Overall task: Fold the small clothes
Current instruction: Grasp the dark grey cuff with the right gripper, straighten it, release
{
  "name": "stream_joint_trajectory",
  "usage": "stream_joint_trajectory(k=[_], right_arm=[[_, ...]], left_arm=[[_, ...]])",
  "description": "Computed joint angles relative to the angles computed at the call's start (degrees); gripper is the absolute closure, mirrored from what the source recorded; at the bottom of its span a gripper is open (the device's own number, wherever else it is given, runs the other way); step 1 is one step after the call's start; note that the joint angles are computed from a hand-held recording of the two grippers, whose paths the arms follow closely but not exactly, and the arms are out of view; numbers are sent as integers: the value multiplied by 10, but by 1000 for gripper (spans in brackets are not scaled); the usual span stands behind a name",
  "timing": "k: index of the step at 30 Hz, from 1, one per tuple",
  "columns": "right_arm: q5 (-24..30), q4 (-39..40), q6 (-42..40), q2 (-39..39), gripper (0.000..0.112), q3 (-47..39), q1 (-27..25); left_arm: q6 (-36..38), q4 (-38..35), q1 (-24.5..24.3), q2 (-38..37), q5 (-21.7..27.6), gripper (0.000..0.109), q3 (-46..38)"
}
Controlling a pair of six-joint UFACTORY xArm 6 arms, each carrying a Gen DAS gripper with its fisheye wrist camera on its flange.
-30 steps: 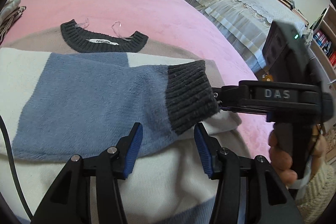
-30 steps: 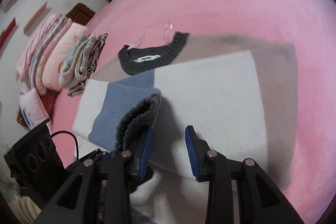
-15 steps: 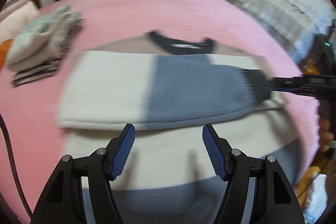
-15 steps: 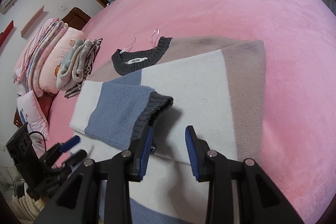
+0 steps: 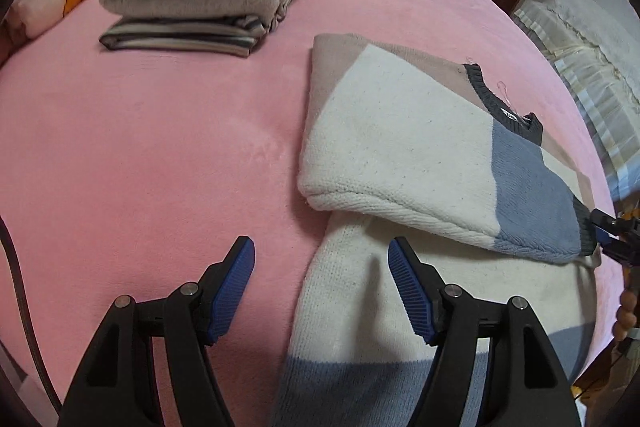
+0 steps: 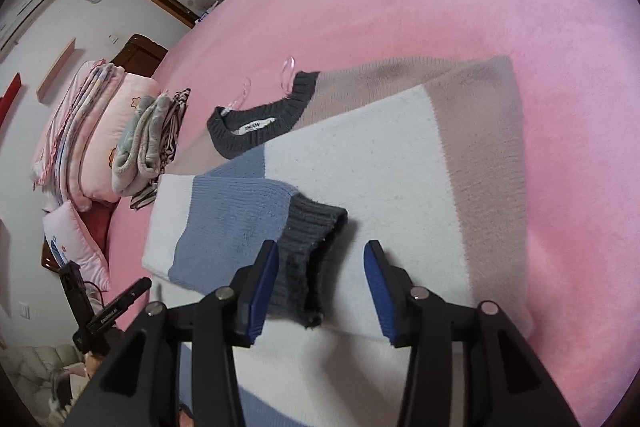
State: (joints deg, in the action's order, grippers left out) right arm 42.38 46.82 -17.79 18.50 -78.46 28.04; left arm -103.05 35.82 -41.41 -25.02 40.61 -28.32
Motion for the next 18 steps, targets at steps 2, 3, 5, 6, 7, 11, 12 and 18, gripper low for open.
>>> stream_joint_trajectory(k=[2, 3, 5, 6, 7, 11, 12, 18], right_arm=[[-1, 8, -4, 15, 68, -13, 5], [-4, 4, -5, 22, 68, -21, 10], [-11, -15, -3, 30, 71, -33, 20], [-20, -31, -5, 31, 77, -36, 28], [-23, -50, -5, 33, 98, -41, 35], [-75, -120, 10, 12, 105, -33, 60], [-88, -125, 8, 5, 105, -32, 62], [-142, -166, 17, -15, 105, -66, 70]], left_arm=[[-2, 4, 10, 5, -23, 41, 9], [-5, 7, 9, 7, -28, 41, 10], [-11, 11, 6, 10, -30, 41, 9], [-12, 14, 9, 11, -35, 41, 12], [-17, 16, 9, 16, -35, 41, 8], [-42, 37, 20, 30, -44, 41, 2], [-47, 42, 24, 35, -47, 41, -1], [-53, 64, 32, 75, -47, 41, -40]])
